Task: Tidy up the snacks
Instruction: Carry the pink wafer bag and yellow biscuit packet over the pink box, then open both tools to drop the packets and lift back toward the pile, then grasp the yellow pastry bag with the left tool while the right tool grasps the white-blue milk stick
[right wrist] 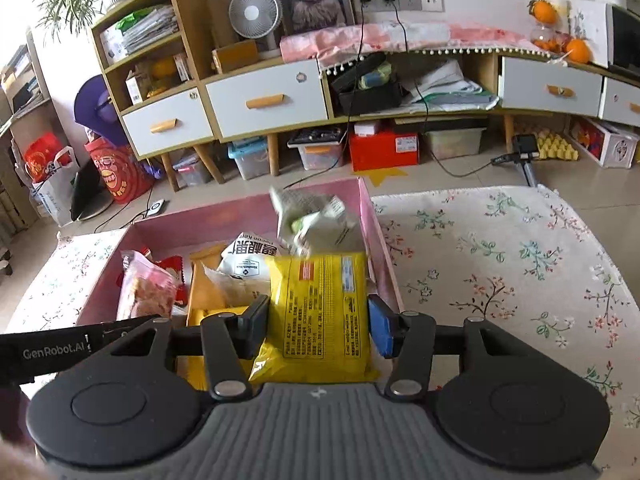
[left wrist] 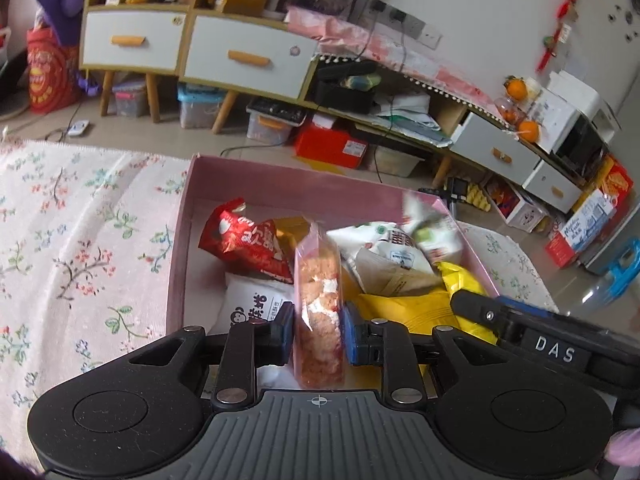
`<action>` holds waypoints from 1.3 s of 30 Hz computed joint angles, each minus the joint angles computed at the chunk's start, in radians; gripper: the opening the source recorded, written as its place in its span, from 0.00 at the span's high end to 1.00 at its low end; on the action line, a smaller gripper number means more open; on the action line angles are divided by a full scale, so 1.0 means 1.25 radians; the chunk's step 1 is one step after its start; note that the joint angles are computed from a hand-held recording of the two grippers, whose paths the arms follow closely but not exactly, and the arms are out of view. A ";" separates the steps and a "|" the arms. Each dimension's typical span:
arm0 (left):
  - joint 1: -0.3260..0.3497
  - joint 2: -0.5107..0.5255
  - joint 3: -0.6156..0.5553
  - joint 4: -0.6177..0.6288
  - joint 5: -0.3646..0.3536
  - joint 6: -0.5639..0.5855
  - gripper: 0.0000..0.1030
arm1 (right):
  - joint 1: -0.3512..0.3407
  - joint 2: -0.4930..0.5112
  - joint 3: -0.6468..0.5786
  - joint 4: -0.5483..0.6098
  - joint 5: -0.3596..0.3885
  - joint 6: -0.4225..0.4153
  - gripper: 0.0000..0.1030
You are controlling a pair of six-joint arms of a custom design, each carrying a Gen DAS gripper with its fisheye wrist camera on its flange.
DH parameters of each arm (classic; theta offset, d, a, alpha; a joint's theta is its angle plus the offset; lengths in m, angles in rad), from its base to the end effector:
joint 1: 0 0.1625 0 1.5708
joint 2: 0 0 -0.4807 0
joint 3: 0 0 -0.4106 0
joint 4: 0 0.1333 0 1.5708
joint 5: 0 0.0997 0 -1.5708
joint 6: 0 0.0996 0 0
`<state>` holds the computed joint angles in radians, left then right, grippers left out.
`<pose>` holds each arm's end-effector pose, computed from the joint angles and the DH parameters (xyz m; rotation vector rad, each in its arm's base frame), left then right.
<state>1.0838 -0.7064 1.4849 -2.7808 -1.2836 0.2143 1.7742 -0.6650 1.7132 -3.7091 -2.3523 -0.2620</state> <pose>-0.2263 -0.7724 0.1411 0.8916 2.6998 -0.6729 0.2016 -0.6650 0.1590 -0.0256 -2.1214 1.2226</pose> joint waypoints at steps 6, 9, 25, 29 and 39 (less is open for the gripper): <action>-0.005 -0.012 0.018 -0.014 -0.005 0.018 0.53 | 0.011 -0.004 0.005 -0.040 -0.003 -0.025 0.39; -0.011 -0.023 0.036 -0.032 -0.002 0.036 0.35 | 0.014 -0.009 0.010 -0.045 -0.005 -0.028 0.34; -0.048 -0.111 0.143 -0.054 0.066 0.076 0.05 | 0.052 -0.046 0.076 -0.045 -0.087 -0.009 0.05; -0.060 -0.141 0.181 -0.051 0.121 0.066 0.03 | 0.067 -0.051 0.090 -0.041 -0.115 -0.010 0.02; -0.061 -0.204 0.241 0.039 0.185 -0.003 0.02 | 0.092 -0.062 0.158 -0.038 -0.118 0.015 0.00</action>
